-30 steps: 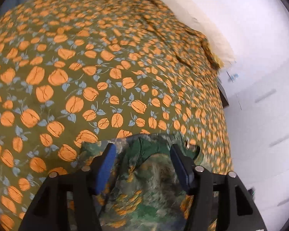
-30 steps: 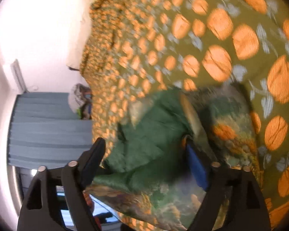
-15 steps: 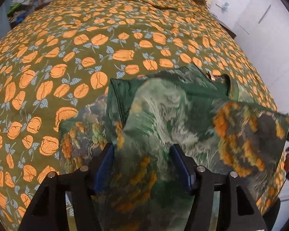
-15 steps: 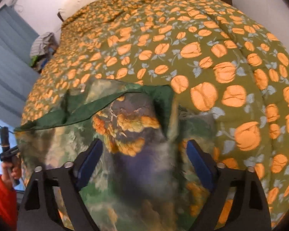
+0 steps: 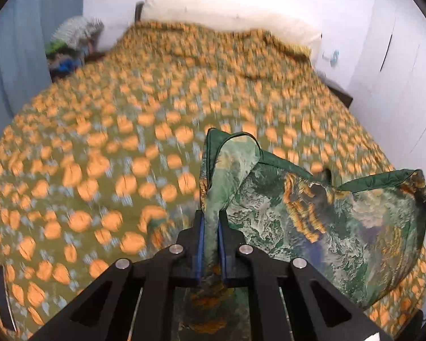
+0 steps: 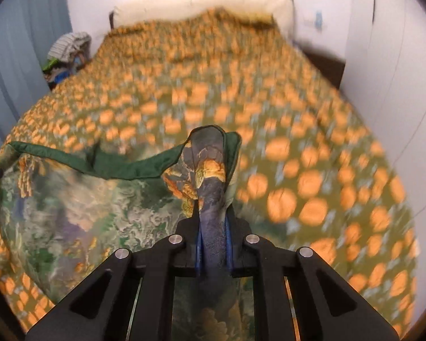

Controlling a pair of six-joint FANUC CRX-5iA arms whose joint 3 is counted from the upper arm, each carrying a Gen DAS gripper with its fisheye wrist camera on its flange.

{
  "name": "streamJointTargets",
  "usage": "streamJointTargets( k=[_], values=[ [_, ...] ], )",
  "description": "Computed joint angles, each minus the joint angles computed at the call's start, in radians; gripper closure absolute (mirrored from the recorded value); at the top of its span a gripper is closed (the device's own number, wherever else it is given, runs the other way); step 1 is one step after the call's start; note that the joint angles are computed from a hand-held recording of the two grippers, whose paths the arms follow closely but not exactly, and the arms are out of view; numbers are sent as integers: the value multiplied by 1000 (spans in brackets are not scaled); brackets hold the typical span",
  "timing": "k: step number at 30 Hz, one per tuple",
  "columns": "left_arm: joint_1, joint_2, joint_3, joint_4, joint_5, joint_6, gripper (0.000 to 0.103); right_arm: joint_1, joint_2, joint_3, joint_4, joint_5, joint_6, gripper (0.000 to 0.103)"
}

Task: Fold large clothes
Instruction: 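Fold the held hem over toward the collar with both tools, release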

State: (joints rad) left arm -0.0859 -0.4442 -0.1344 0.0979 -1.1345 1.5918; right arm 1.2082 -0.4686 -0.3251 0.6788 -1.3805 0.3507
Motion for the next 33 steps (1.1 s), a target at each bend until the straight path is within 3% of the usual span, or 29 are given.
streamJointTargets(
  k=[4, 10, 15, 22, 27, 29, 31, 33],
  values=[
    [-79, 58, 56, -155, 72, 133, 94, -49, 53, 25, 98, 44, -1, 92],
    [-117, 151, 15, -253, 100, 244, 94, -185, 147, 27, 22, 124, 30, 92],
    [-61, 122, -125, -168, 178, 202, 93, -245, 161, -43, -111, 181, 58, 91],
    [-91, 134, -150, -212, 210, 215, 90, -270, 135, -129, -153, 274, 17, 86],
    [-68, 139, -137, -180, 185, 209, 74, -268, 123, -144, -150, 287, -8, 83],
    [-40, 123, -134, -138, 159, 194, 65, -269, 109, -143, -151, 281, -19, 72],
    [17, 71, -161, -44, 159, 135, 59, -264, 91, -141, -139, 256, -50, 33],
    [54, 19, -183, 13, 162, 91, 58, -242, 37, -169, -93, 263, -107, 28]
  ],
)
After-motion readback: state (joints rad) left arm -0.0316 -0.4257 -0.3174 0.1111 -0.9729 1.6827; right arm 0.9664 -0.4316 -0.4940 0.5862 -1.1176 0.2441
